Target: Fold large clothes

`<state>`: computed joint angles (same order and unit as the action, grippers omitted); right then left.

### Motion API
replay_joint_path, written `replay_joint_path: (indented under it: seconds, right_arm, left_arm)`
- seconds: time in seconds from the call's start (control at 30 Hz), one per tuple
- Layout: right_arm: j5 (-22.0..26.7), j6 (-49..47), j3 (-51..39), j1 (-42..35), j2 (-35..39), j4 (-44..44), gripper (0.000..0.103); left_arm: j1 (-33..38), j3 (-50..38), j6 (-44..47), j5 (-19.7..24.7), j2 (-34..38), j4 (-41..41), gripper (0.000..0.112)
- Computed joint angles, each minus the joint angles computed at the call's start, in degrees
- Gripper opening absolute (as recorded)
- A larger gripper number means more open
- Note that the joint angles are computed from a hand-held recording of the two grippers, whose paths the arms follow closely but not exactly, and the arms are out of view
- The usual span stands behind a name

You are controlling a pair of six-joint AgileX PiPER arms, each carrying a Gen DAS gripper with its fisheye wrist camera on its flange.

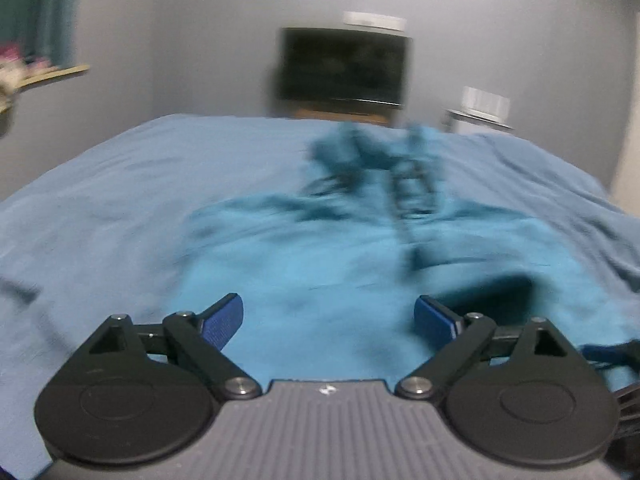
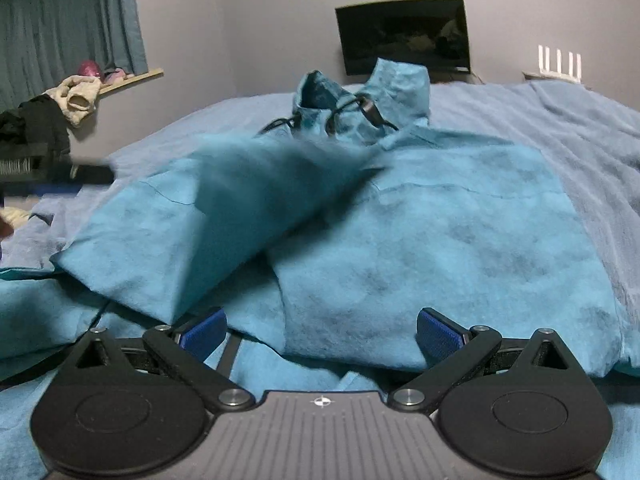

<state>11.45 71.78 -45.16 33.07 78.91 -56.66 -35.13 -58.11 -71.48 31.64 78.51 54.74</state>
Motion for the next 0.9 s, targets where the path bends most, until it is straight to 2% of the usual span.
replay_joint_path:
  seconds: [0.07, 0.13, 0.2, 0.3, 0.37, 0.43, 0.5, 0.6, 0.63, 0.7, 0.8, 0.9]
  right_arm:
    - [-0.15, 6.29, 0.72, 1.20, -0.64, -7.14, 0.103]
    - [1.23, 13.39, 1.35, 3.56, -1.48, -15.16, 0.103]
    - [6.36, 18.62, 1.00, 7.48, -1.38, -21.97, 0.103]
    - [13.80, 16.13, -1.95, 11.94, 0.99, -22.63, 0.102]
    - [18.37, 8.33, -7.07, 13.60, 5.07, -18.31, 0.095]
    - [22.72, -1.41, -13.43, 14.67, 10.38, -12.73, 0.084]
    - [25.22, -9.63, -19.01, 14.90, 15.55, -9.08, 0.075]
    - [28.04, -18.28, -25.46, 15.06, 22.53, -6.44, 0.067]
    - [28.89, -18.67, -26.69, 15.25, 24.16, -7.63, 0.050]
    - [30.89, -16.61, -28.70, 14.82, 25.56, -8.86, 0.023]
    - [26.34, -4.36, -24.85, 11.51, 20.24, -12.14, 0.016]
    - [27.62, 11.53, -18.80, 9.25, 14.32, -20.08, 0.012]
  left_arm:
    - [1.28, 5.01, -7.87, 1.58, -1.20, 6.31, 0.093]
    - [4.14, 8.44, -12.34, 0.40, -0.49, 8.47, 0.093]
    - [8.57, 9.09, -9.95, -3.46, 0.56, 3.88, 0.093]
    - [12.62, 10.27, -9.25, -8.10, -0.02, 2.40, 0.093]
    - [13.94, 10.89, -8.07, -9.72, 0.08, 1.82, 0.093]
    - [14.74, 10.94, -5.30, -10.34, 0.12, -0.31, 0.093]
    - [15.26, 10.33, -4.94, -11.16, 1.24, -0.43, 0.093]
    - [15.63, 9.78, -5.61, -12.41, 1.98, -0.31, 0.093]
    - [15.91, 9.97, -4.82, -12.67, 1.65, -1.16, 0.093]
    - [16.29, 9.92, -3.95, -12.97, 1.68, -2.02, 0.093]
    - [16.29, 9.86, -3.79, -12.91, 1.80, -2.07, 0.093]
    - [16.02, 9.24, -3.16, -12.25, 2.41, -2.41, 0.093]
